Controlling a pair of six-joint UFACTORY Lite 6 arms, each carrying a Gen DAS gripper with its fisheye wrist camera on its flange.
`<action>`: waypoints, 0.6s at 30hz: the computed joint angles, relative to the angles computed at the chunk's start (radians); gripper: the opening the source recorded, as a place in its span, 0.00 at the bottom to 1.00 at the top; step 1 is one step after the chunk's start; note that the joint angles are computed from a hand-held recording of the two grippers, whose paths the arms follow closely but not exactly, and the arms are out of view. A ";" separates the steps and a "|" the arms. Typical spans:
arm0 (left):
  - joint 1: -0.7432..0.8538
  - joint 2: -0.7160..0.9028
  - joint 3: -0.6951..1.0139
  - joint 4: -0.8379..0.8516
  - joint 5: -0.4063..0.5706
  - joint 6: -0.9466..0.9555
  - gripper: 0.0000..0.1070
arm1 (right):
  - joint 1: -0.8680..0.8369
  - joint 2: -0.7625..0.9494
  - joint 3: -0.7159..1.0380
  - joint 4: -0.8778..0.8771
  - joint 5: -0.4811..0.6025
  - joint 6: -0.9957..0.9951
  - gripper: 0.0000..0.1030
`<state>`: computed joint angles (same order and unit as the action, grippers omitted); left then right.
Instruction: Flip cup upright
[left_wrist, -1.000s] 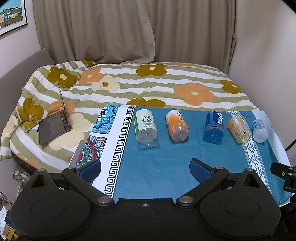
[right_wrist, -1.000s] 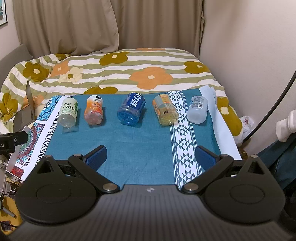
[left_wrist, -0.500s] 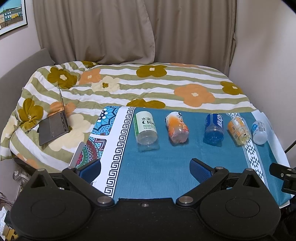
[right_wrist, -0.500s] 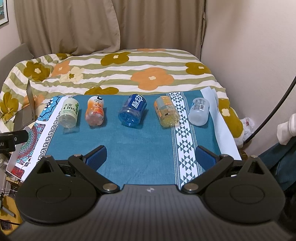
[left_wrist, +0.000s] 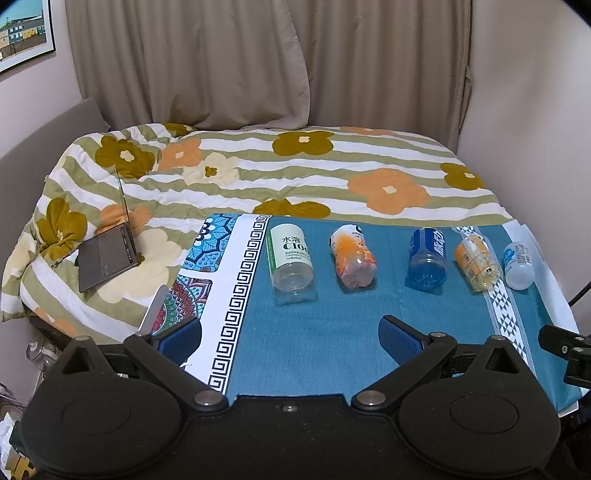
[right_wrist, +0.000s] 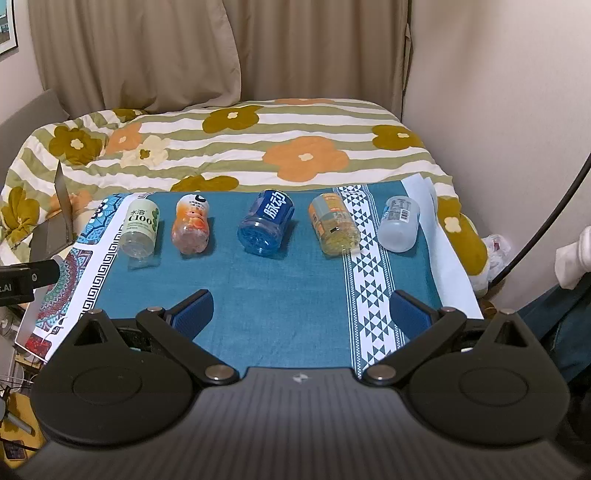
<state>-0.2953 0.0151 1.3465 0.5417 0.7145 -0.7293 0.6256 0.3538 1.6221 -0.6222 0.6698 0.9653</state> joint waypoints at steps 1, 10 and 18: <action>0.000 -0.001 -0.001 0.001 0.000 -0.002 0.96 | -0.005 -0.001 -0.005 0.003 -0.008 -0.004 1.00; -0.011 -0.006 -0.005 0.014 0.011 -0.026 0.96 | -0.030 -0.029 -0.044 0.032 -0.049 -0.039 1.00; 0.009 0.028 0.047 -0.034 0.011 -0.014 0.96 | -0.074 -0.017 -0.022 0.115 -0.079 -0.159 1.00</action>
<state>-0.2865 0.0431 1.3933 0.5073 0.7255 -0.7438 0.5516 0.3364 1.6004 -0.5067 0.5911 0.8064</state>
